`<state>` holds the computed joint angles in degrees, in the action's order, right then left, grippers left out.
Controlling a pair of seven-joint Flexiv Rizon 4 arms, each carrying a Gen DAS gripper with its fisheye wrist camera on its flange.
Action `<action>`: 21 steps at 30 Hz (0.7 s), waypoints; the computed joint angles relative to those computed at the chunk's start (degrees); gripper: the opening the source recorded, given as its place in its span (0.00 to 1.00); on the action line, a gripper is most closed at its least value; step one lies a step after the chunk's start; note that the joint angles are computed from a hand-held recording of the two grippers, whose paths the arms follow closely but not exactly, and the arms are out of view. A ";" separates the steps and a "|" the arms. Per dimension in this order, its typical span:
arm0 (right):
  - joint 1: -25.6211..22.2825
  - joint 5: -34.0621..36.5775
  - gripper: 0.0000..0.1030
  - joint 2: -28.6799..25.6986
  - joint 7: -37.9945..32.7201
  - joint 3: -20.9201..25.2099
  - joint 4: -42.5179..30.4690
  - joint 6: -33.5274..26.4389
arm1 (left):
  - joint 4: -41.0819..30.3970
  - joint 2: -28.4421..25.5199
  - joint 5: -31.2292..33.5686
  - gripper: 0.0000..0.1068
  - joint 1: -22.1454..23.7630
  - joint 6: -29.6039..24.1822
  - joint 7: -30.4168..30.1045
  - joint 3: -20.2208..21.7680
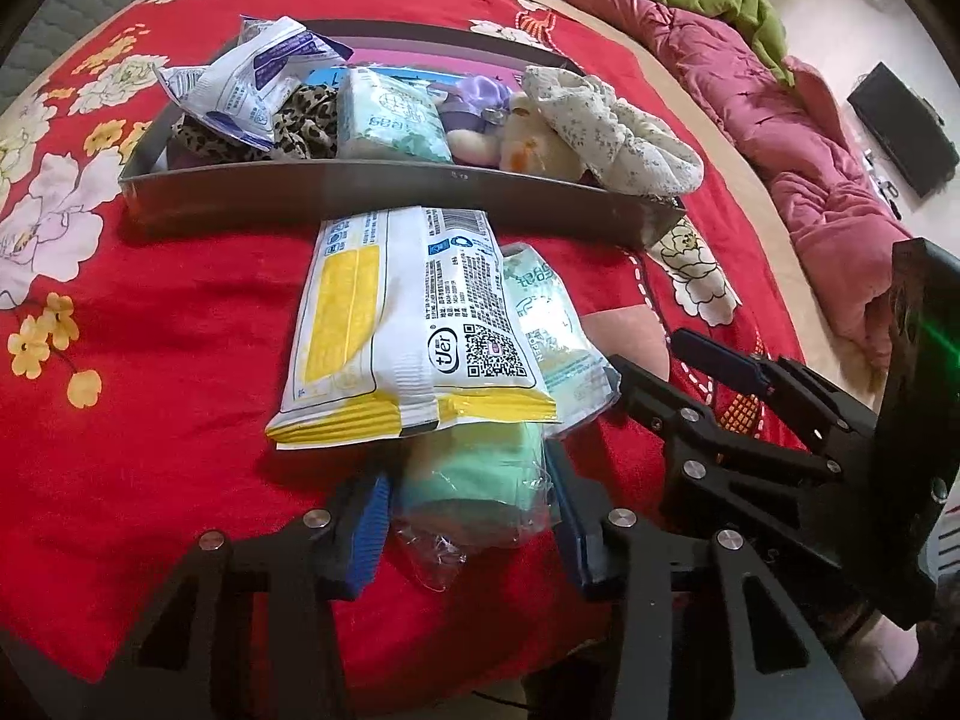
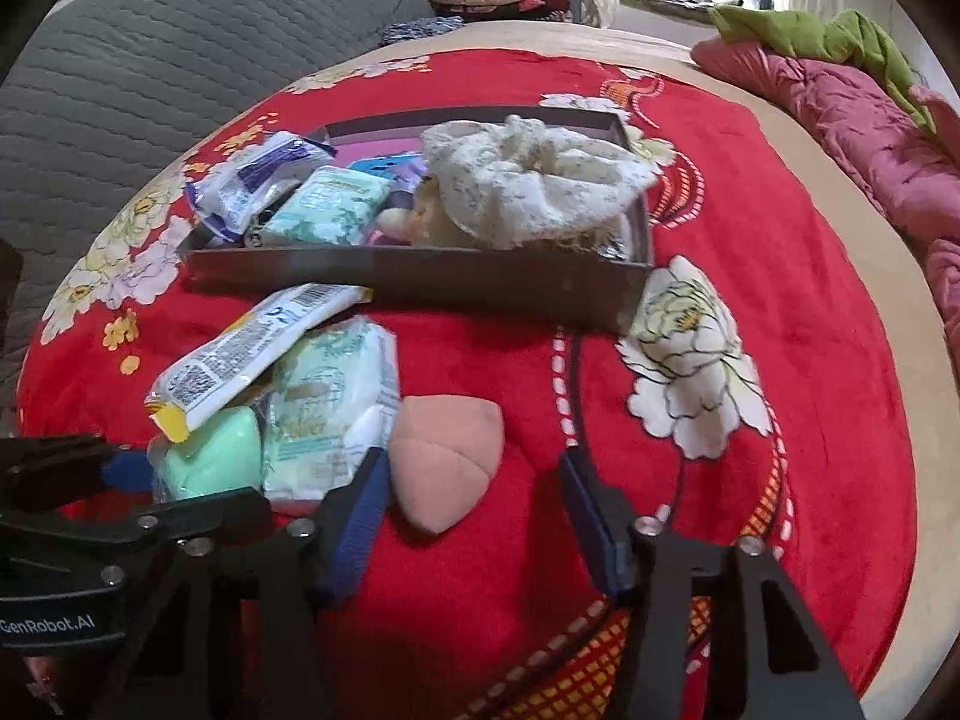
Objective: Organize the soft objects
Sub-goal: 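Move the left tool to the bagged green sponge while the right tool approaches the pink sponge, then grasp the bagged green sponge with the left tool while the right tool grasps the pink sponge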
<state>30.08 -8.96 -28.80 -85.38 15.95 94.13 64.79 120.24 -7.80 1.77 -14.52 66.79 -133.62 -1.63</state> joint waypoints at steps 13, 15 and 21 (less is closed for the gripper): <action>-1.03 3.07 0.35 1.15 -2.92 1.43 0.81 2.68 | 0.85 0.94 -0.72 0.45 -0.04 0.95 0.85 -0.37; -1.73 3.99 0.35 1.43 -3.21 2.05 0.76 3.00 | 1.06 1.32 -0.78 0.45 -0.08 1.02 0.96 -0.41; -2.28 5.14 0.35 2.12 -4.07 2.73 0.95 3.63 | 1.31 2.63 -0.47 0.45 -0.22 0.77 1.00 -0.69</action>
<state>27.80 -3.82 -26.69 -89.44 18.68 95.09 68.42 121.55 -5.18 1.31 -14.73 67.56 -132.62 -2.32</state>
